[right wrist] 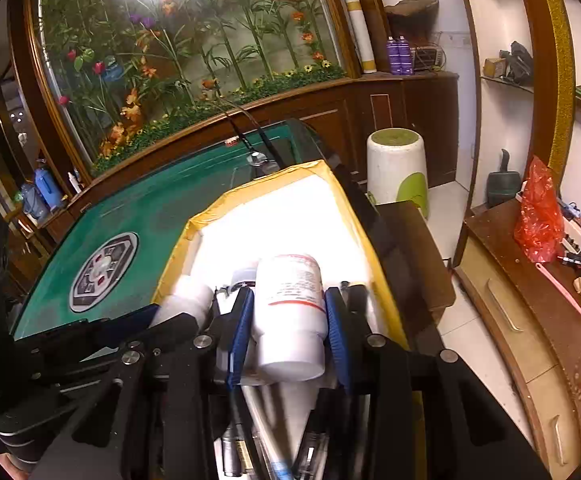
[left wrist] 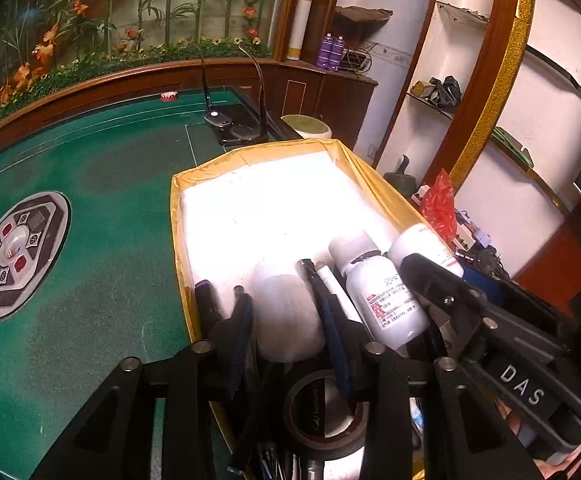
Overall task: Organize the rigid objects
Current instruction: 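Carry the two white bottles over the tray, then lower the bottles into the tray and open both tools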
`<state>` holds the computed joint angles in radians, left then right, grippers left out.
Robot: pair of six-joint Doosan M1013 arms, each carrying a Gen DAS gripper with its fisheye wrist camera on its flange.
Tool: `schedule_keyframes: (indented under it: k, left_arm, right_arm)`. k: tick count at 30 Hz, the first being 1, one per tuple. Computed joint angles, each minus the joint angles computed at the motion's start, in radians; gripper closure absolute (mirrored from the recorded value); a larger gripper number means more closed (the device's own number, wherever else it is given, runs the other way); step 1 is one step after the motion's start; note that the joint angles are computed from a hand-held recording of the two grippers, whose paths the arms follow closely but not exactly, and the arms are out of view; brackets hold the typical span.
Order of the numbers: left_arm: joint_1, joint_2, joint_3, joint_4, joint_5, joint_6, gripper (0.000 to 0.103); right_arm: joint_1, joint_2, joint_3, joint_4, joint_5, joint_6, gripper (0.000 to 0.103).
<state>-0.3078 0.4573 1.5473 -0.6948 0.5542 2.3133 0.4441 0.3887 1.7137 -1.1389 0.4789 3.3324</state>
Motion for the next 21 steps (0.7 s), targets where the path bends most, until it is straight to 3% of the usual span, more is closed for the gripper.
schedule_keyframes:
  k: [4, 10, 12, 15, 17, 19, 21]
  left_arm:
    - [0.005, -0.004, 0.012, -0.014, -0.032, 0.003, 0.032]
    - [0.022, -0.035, 0.054, -0.091, -0.063, 0.111, 0.020]
    - [0.029, -0.055, 0.082, -0.137, -0.086, 0.189, 0.013]
    - [0.051, -0.099, 0.161, -0.325, -0.158, 0.420, 0.004]
    - [0.081, -0.117, 0.193, -0.447, -0.129, 0.552, 0.002]
    - [0.103, -0.126, 0.206, -0.438, -0.100, 0.553, 0.001]
    - [0.115, -0.141, 0.220, -0.362, -0.118, 0.507, 0.001]
  right_arm:
    - [-0.004, -0.006, 0.008, 0.002, -0.007, 0.007, 0.061]
    - [0.032, -0.028, 0.022, -0.114, 0.055, 0.090, 0.046]
    - [0.052, -0.036, 0.027, -0.149, 0.091, 0.112, 0.036]
    - [0.086, -0.046, 0.037, -0.188, 0.167, 0.150, 0.024]
    - [0.102, -0.052, 0.047, -0.200, 0.192, 0.182, 0.022]
    - [0.125, -0.055, 0.058, -0.210, 0.227, 0.216, 0.021]
    - [0.150, -0.050, 0.058, -0.187, 0.272, 0.204, 0.018]
